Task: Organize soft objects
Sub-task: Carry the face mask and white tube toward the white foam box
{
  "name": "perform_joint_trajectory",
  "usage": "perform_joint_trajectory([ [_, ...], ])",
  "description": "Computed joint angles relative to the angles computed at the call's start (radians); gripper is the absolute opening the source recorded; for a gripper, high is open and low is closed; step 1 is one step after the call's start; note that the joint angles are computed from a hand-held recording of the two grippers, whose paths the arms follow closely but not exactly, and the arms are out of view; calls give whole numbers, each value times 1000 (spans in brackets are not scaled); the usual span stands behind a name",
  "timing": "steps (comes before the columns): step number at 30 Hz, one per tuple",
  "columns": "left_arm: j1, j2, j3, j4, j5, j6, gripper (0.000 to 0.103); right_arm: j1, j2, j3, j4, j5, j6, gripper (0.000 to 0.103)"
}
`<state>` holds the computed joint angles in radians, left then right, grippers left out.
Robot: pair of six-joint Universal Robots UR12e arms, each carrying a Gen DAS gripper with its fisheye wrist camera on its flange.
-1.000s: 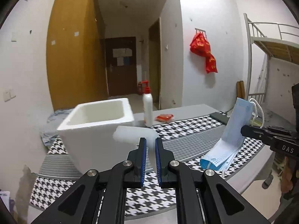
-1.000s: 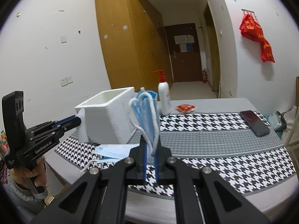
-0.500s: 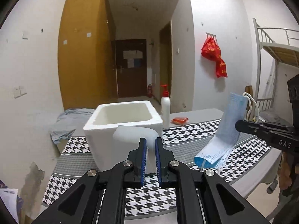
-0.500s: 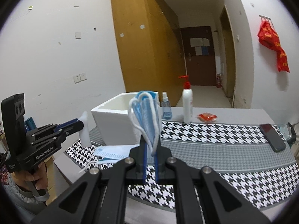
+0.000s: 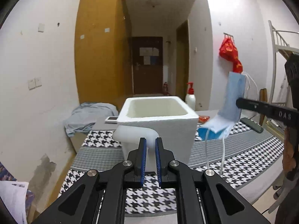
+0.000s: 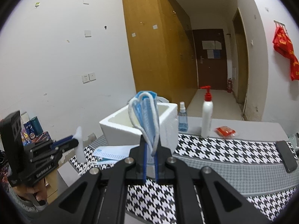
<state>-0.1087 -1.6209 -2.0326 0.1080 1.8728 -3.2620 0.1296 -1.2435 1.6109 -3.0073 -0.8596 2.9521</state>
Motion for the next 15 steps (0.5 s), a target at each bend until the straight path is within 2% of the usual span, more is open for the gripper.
perform_joint_trajectory([
  [15,34,-4,-12,-7,10,-27,10,54,68,-137,77,-8,-12,9],
])
